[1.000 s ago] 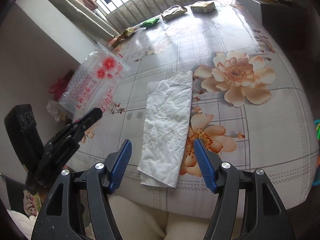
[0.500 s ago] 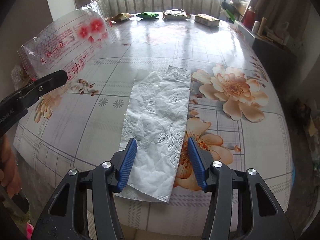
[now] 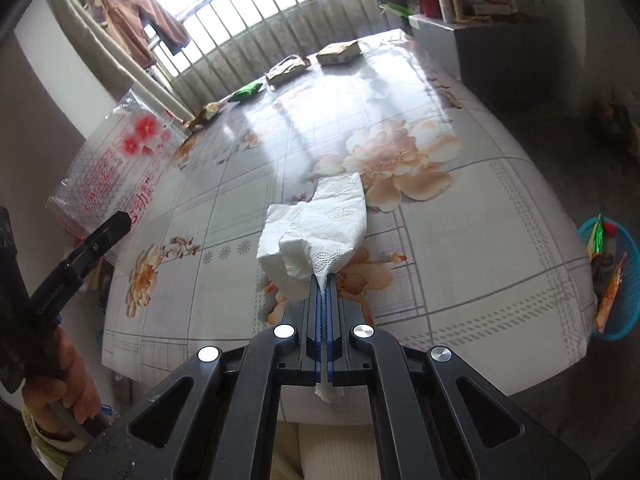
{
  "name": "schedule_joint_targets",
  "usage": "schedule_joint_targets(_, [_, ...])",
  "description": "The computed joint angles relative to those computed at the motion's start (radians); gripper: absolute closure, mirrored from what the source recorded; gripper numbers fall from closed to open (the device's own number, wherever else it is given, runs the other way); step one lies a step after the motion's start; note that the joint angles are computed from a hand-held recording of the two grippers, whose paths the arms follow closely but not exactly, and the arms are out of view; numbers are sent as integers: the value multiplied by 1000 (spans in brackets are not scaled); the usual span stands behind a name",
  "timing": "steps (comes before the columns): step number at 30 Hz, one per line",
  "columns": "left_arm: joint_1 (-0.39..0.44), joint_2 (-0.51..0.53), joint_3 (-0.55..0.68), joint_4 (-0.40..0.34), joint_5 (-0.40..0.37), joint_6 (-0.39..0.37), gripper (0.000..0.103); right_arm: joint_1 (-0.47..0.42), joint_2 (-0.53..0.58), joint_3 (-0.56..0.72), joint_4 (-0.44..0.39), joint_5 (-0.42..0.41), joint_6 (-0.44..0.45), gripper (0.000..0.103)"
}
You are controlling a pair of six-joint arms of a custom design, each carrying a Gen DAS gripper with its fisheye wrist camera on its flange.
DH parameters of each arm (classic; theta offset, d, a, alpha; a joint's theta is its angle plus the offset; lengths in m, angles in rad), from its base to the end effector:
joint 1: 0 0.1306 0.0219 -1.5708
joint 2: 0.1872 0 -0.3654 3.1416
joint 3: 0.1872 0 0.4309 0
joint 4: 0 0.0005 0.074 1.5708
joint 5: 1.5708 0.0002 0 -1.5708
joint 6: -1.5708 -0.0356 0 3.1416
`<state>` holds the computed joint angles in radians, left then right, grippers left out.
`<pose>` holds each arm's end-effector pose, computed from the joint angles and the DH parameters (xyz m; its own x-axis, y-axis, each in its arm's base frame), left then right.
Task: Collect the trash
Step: 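Carry the plastic bag and paper towel over the blue wastebasket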
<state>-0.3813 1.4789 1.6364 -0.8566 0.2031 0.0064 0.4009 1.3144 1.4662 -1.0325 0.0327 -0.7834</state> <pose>0.5220 -0.2175 0.4917 -0.6005 0.2340 -0.7646 0.5040 0.8532 -0.1347 0.4538 0.1905 0.4757 -0.7648 0.4419 -0.4688 0.2383 0.8701 0.4314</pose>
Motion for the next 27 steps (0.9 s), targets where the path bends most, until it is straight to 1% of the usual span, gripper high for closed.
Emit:
schedule_joint_targets(3, [-35,3,18,-4,6,-10,94,-31,-93,-68,36,3,-52,103])
schedule_joint_targets(6, [-75,11,41,-12,22,-19,94,-46,-189,-124,37,52,-84,103])
schedule_joint_targets(8, [-106,22,63,-20,38,-24,94,-43,-256,-153,18,99,-112,103])
schedule_joint_targets(11, [-160,49,105,-30,68,-32,94,-69,-355,-193,-20,162,-140,103])
schedule_joint_targets(17, [-287,119,202,-65,141,-39,94,-118,-564,-289,-133,272,-230,103])
schedule_joint_targets(20, [-347,170,268,-104,183,-39,94,-146,-647,-339,-189,304,-276,103])
schedule_joint_targets(23, [-402,231,340,-173,222,-41,94,-198,-739,-409,-231,298,-323,103])
schedule_joint_targets(24, [-420,255,367,-203,226,-50,94,-214,-771,-434,-240,296,-343,103])
schedule_joint_targets(26, [-457,306,423,-270,210,-72,94,-255,-827,-486,-246,289,-379,103])
schedule_joint_targets(27, [-474,333,449,-301,202,-83,94,-292,-861,-517,-248,266,-388,103])
